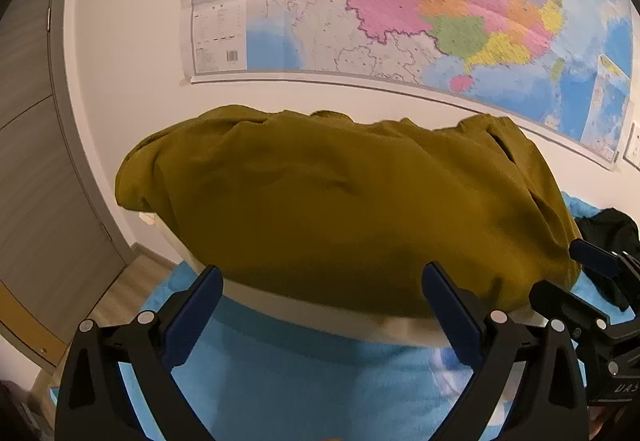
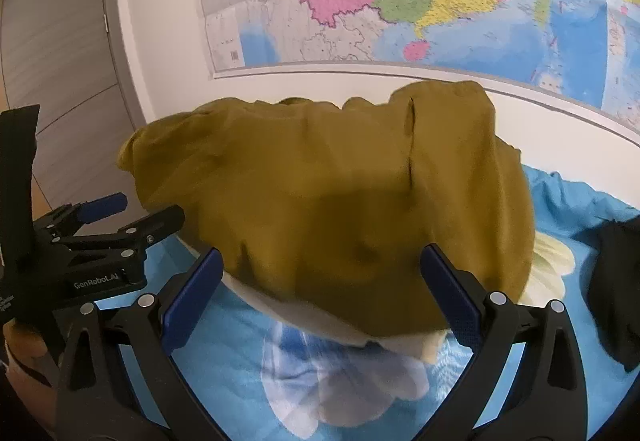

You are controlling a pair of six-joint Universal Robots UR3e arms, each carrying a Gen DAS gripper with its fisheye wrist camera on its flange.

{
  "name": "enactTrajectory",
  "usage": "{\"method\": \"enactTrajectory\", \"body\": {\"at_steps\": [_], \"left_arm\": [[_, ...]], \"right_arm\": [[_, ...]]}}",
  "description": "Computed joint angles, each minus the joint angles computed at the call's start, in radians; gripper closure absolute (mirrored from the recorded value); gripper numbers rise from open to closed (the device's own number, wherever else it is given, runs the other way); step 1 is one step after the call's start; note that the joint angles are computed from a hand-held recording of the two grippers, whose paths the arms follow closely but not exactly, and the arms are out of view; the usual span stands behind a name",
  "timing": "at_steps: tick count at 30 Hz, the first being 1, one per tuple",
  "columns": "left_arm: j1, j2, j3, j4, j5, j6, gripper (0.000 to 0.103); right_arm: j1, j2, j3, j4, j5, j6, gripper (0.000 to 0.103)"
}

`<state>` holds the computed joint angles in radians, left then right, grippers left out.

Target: Fold large clothes

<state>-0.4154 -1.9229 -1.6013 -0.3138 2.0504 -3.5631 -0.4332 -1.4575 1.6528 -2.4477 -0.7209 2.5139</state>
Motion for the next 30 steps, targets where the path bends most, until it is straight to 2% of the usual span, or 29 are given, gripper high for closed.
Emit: {"method": "enactTrajectory", "body": {"at_steps": [9, 30], "left_arm": [[-0.053, -0.01, -0.001, -0.018, 0.029, -0.043, 0.007], [-0.112, -0.026, 0.019, -0.054, 0.086, -0.082, 0.007]], "right_arm": [[-0.066, -0.08, 0.093, 0.026, 0.045, -0.062, 0.006], [-0.132, -0.133, 0.14, 0.11, 0.089, -0.135, 0.006]]}}
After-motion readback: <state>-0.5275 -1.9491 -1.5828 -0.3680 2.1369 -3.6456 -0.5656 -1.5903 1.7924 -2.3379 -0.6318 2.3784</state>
